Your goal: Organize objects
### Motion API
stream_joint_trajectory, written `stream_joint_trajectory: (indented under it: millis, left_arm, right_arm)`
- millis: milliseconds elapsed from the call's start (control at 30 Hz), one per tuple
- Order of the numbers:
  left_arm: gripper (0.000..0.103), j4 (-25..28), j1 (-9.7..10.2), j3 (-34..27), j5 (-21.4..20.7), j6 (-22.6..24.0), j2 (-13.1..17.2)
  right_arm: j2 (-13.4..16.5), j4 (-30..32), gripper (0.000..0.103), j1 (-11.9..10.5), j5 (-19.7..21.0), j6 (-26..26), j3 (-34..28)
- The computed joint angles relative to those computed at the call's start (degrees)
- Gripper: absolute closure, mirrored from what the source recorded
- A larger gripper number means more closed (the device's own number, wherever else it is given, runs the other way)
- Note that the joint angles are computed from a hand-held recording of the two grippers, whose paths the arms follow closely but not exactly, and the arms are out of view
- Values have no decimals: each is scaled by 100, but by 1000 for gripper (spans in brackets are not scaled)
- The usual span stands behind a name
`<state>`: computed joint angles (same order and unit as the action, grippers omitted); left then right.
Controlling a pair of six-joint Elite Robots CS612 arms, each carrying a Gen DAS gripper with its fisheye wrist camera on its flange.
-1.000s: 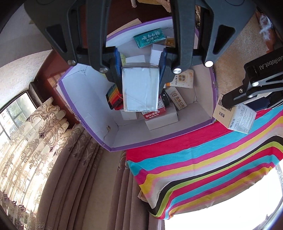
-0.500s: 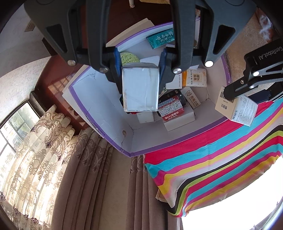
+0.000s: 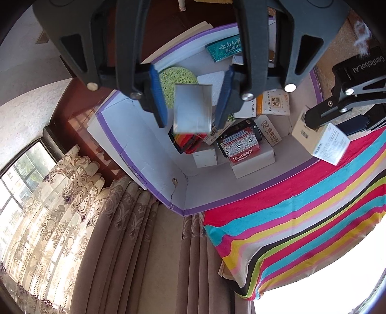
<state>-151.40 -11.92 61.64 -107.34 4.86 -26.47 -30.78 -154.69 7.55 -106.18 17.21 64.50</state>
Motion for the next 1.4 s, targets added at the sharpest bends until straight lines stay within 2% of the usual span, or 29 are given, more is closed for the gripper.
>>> stream_joint_trajectory:
  millis: [67,167,267,400,533,633,767,867,967,1100,1400]
  left_arm:
    - [22,165,44,-90,-156,-134,44]
    - [21,362,124,-171,-391,-378,82]
    - [21,206,139,10,-261,-472,-18]
    - [19,95,141,324,-37,-438,-197]
    - [18,-124,206,615,-182,-491,-340]
    - [15,-204,228,692,-272,-548,-371]
    - [12,-88,150,719,15,-327,-403]
    - [11,-83,166,698,-54,-372,-391]
    - [8,-75,200,655,-224,-450,-360]
    - [1,-74,182,645,-282,-343,-346]
    - [0,-110,194,616,-357,-454,-322]
  right_arm:
    - [-11,-27,31,9,-25,-41,16]
    - [-50,-19,27,18,72,-71,66]
    - [-106,122,25,35,179,-53,110]
    - [-238,208,23,104,91,-211,290]
    - [-405,80,17,173,-50,-358,588]
    - [-478,-13,16,186,-109,-276,725]
    - [-451,-89,15,189,-283,-53,670]
    - [-384,-19,15,212,-444,-184,536]
    - [-389,-218,15,199,-301,-264,578]
    - [-383,-399,15,224,-422,-262,606]
    - [-375,-368,15,190,-294,-153,609]
